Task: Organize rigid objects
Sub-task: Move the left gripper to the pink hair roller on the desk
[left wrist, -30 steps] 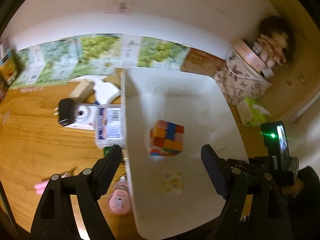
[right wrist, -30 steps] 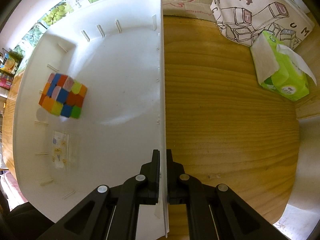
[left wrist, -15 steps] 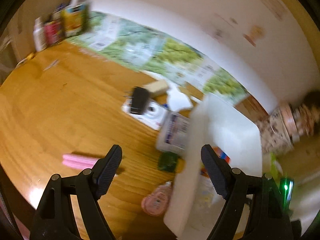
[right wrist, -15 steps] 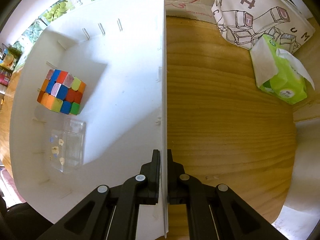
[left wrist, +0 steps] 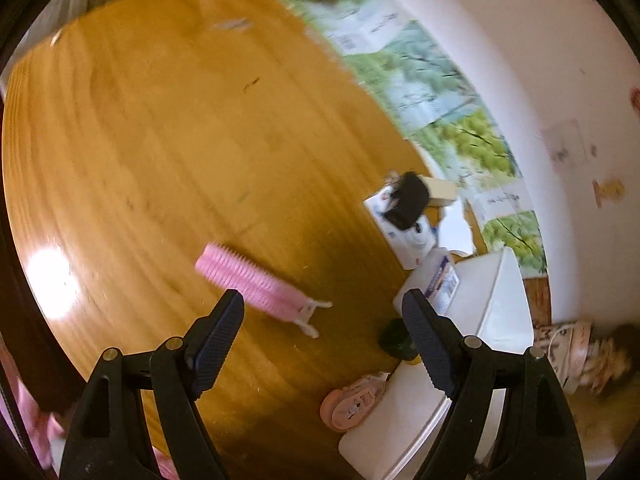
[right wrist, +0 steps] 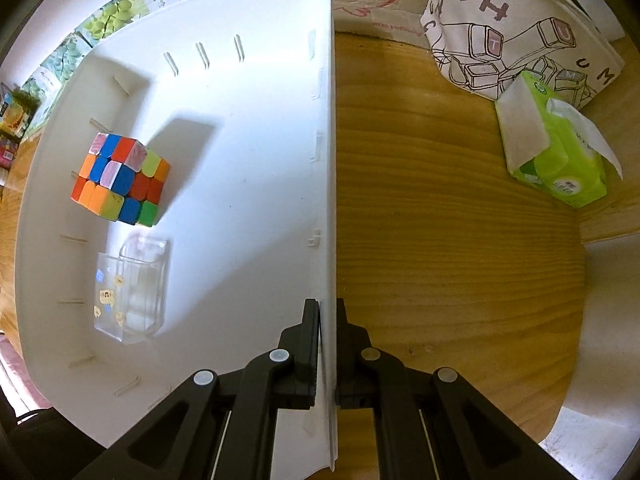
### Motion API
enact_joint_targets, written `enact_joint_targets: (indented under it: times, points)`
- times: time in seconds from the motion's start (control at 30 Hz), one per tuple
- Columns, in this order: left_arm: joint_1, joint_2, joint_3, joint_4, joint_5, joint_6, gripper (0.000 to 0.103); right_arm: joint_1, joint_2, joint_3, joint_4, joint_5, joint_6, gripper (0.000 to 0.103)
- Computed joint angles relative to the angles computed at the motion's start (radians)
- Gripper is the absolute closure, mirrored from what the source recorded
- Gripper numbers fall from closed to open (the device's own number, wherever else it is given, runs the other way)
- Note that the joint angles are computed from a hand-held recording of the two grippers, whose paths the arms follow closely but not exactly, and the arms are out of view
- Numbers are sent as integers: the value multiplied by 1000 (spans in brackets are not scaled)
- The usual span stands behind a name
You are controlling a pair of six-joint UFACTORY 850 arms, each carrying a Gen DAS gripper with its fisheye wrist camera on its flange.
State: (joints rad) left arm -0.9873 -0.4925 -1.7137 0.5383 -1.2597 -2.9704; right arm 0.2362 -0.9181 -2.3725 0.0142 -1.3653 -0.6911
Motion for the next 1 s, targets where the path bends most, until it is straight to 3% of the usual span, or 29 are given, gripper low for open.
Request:
enact_joint_targets:
  times: [0.43,0.83,1.0]
  points:
    - [35,83,189,-67,231,-156,19,-5,-6,-3,4,-3,6,96]
    - [95,107,245,-221,332,-9,20,-11,-62,-104,5,-55,30,96]
    - [111,109,247,-258,332,37,21,-13,-103,-181,5,-95,43,96]
